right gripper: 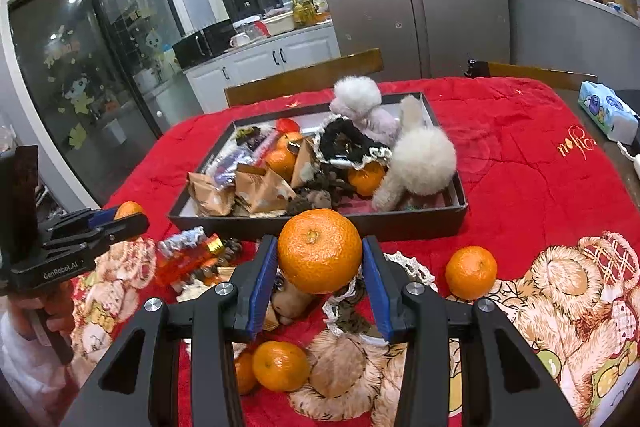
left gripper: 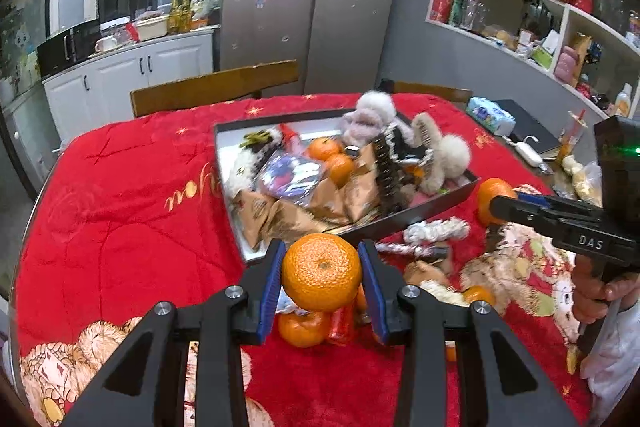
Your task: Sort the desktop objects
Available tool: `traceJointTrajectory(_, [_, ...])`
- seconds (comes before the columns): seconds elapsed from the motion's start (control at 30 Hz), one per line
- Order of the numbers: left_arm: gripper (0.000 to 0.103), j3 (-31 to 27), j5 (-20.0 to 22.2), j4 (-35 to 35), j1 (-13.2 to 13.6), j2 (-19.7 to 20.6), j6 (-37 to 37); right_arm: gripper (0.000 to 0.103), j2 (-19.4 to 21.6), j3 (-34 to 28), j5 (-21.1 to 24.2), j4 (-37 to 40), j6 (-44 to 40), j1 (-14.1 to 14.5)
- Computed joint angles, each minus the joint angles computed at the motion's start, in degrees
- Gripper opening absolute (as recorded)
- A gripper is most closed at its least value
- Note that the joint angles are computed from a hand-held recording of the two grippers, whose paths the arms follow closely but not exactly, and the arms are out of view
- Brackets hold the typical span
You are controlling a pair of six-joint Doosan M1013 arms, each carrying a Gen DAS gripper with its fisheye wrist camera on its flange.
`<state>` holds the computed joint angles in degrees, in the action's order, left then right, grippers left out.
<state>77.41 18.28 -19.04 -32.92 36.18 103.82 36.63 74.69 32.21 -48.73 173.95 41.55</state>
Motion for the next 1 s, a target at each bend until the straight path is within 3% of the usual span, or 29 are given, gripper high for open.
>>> traceJointTrajectory(0.33, [0.039,-0.71,0.46,-5.22,-0.41,-0.49,6.16,0.041,-1.55,1.68,-5.69,0.83,3.30,-1.09])
traceJointTrajectory(0.73, [0.039,-2.23,1.01,-9.63,-1.17,-0.36,11.78,0.041,-2.22,1.53,-5.92,-2.34,5.92,-1.14])
traceJointTrajectory(1.0, [0.039,-4.10,2.49,-6.56,-1.23,0.62,8.15,0.041,-2.33,1.71,-9.06,-1.75,6.14,-1.92])
